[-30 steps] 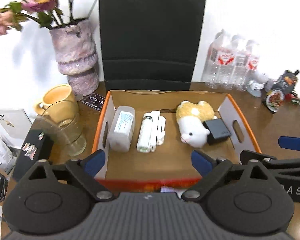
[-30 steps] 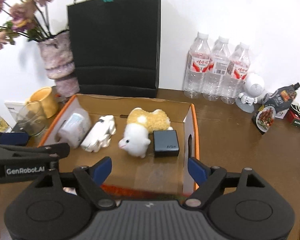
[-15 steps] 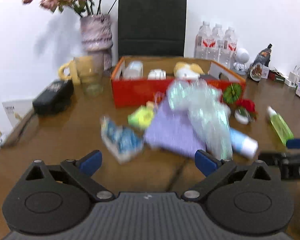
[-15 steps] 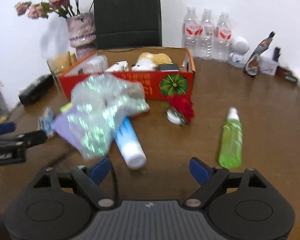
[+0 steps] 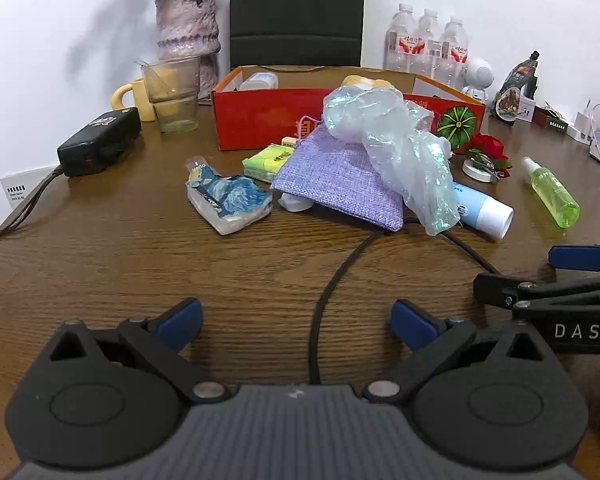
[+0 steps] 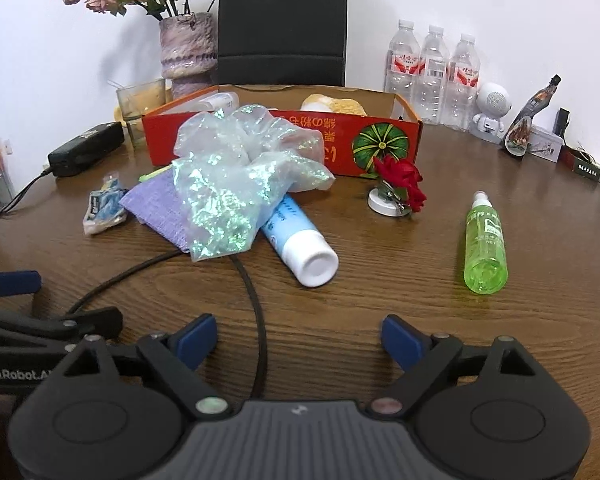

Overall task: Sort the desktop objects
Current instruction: 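Withdraw both grippers from the box back over the table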

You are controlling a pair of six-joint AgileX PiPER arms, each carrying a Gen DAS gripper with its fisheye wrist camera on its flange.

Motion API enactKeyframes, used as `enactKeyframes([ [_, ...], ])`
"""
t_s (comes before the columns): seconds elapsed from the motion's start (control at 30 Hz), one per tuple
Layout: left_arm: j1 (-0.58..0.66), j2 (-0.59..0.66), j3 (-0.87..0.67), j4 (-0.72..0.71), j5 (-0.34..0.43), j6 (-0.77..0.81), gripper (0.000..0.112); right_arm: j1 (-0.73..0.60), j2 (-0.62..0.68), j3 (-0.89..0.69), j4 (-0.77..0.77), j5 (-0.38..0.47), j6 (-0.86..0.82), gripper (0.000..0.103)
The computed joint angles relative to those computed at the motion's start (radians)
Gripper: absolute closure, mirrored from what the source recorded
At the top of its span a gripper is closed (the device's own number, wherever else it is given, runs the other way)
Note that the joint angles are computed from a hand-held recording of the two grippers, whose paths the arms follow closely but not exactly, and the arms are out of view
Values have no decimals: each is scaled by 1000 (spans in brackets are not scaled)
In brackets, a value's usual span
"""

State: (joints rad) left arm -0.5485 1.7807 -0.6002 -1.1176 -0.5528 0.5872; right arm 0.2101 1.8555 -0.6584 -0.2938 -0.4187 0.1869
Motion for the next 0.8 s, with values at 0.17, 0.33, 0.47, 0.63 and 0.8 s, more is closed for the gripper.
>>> enactKeyframes([
  [0.17,0,-1,-4,-7,4,7,9,5,12,1,54,-15,-22,5],
  [0.33,2,-3,-6,-10,6,13,9,6,16,-6,71,-4,-29,1],
  [0.47,2,-2,-7,-11,6,14,9,5,15,-2,80,-6,-31,0],
  [0.63,2,-2,-8,-12,7,13,9,6,17,-4,87,-5,-38,0],
  [0.8,2,-1,-9,-11,6,12,9,11,17,-5,99,-4,-46,0],
])
